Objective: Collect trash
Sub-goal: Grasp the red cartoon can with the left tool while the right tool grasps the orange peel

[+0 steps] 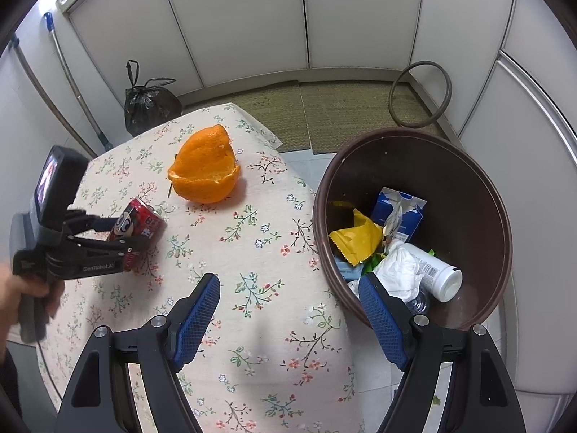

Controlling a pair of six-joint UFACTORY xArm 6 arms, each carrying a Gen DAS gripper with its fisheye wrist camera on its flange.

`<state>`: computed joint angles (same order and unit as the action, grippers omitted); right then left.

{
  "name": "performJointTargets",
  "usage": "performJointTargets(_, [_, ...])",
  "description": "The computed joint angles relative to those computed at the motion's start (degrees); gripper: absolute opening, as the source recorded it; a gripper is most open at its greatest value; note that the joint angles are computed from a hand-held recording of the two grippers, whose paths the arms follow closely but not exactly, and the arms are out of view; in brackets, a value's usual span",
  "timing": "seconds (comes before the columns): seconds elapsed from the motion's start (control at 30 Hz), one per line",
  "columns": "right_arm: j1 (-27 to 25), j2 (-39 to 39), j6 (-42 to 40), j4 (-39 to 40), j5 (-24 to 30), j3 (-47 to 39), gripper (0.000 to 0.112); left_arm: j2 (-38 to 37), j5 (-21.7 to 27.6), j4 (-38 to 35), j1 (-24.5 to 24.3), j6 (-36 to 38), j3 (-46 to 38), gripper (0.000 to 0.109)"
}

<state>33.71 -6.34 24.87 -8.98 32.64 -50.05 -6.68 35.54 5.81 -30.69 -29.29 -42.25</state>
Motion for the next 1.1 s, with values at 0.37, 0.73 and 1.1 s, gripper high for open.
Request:
performJointTargets(0.37, [2.6, 5.6, -2.9, 1.2, -0.1, -6.0, 0.081, -32.5, 5.7, 15.8, -9.7, -33.6, 18.0, 0.056])
performJointTargets(0.73, [2.9, 25.6, -22.6, 3.0, -0.2, -27.5, 0.081, -42.0, 2.4, 19.6, -6.8, -40.9, 25.0, 0.056])
performJointTargets(1.1, [1.6, 42.7, -36.4, 17.3, 3.7, -46.1, 0.081, -41.3, -1.0, 15.8, -2.3, -38.1, 27.4, 0.056])
